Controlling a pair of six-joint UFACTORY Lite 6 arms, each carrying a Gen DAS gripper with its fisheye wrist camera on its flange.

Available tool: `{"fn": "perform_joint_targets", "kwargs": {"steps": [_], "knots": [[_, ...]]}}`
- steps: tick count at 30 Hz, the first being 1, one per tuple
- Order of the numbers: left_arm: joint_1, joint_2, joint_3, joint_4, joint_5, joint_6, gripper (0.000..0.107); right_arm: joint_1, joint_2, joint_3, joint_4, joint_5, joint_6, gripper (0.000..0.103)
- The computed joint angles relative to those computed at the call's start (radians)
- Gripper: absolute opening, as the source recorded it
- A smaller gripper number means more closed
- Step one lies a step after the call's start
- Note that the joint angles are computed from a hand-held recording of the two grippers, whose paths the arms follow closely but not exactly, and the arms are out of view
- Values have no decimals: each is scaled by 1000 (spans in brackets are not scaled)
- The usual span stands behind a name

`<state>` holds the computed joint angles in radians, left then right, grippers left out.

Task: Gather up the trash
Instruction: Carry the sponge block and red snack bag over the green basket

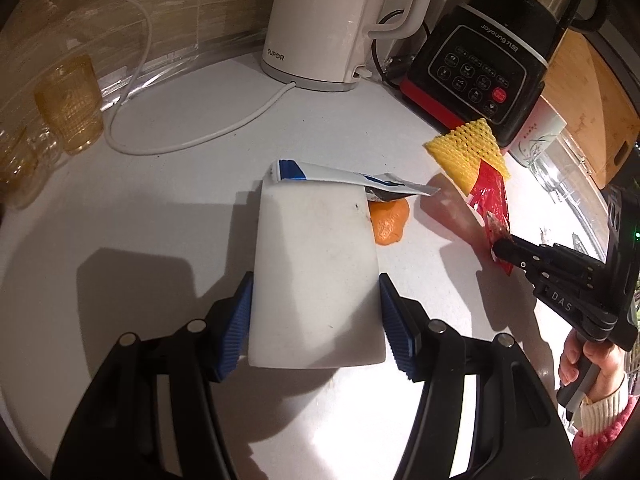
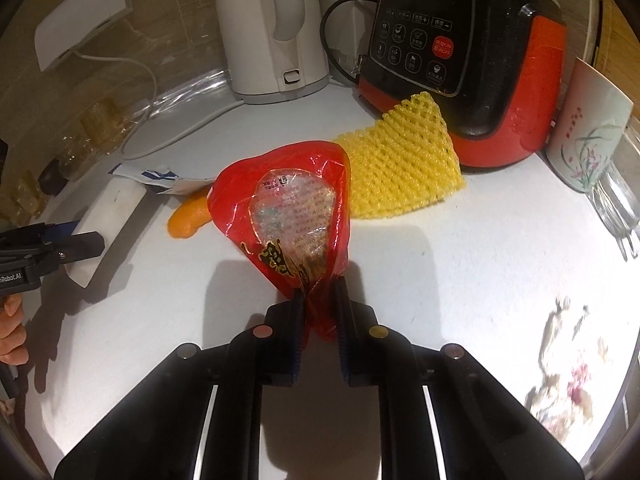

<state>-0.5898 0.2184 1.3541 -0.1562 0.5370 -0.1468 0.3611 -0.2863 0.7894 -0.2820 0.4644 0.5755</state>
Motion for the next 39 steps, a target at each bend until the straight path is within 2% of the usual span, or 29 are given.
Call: {"fn": "perform_joint_targets", "kwargs": {"steps": [6,11,15,20,24,28,33,39], "knots": [[-6,-174,-159,-9,5,-12,58,167,-173,-79,-121,83,270,15],[-58,-338,-280,77,40,-146,58,432,-294,-97,-289,244,592,15],[-149,-468,-357,180,103,-313,58,727,-354,-90,-411,446,886,15],[-327,-641,-455,310,207,-558,58,1160,-365,-44,-498,757,1242,15],[-578,-764,-500,464,343,-835,58,1539,-272,58,-506,1026,1501,15],[-927,-810,-490,631,526,-1184,58,1831,-108,211,-461,1208,1692,15],[-1365,-701,-387,750,758,-1568,58,2030,116,419,-374,1310,1819,15],[-1680,-486,-227,756,932,-1829,58,2168,359,667,-311,1379,1916,15]]}}
